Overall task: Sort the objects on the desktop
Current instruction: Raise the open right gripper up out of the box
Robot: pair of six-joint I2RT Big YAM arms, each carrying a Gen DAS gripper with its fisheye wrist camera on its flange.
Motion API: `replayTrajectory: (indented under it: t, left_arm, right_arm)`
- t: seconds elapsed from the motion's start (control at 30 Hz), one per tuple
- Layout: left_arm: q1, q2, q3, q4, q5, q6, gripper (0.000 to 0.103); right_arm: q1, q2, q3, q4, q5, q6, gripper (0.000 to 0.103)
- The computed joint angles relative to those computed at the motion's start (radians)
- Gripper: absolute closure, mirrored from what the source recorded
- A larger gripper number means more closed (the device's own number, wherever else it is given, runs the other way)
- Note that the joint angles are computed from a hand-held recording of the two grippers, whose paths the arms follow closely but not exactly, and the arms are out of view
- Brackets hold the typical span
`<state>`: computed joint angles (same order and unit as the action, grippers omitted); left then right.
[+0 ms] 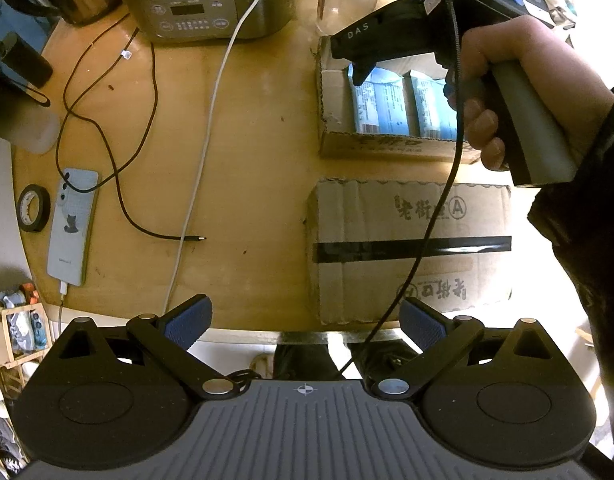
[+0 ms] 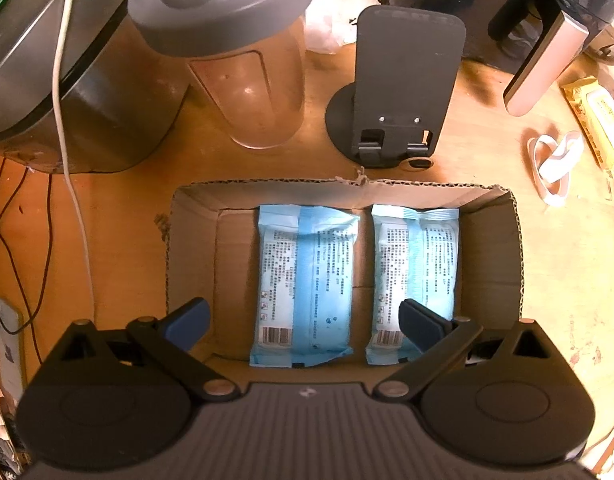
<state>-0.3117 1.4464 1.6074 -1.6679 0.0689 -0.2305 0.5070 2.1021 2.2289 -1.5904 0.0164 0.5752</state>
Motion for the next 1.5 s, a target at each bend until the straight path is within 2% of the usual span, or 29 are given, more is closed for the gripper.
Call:
replayTrajectory:
  t: [1.5]
  left_arm:
    - [-0.07, 0.046, 0.042, -0.001, -0.008, -0.024, 0.0]
  right_arm:
    - [-0.127, -0.166, -0.285, 0.089, 0.034, -0.054, 0.0]
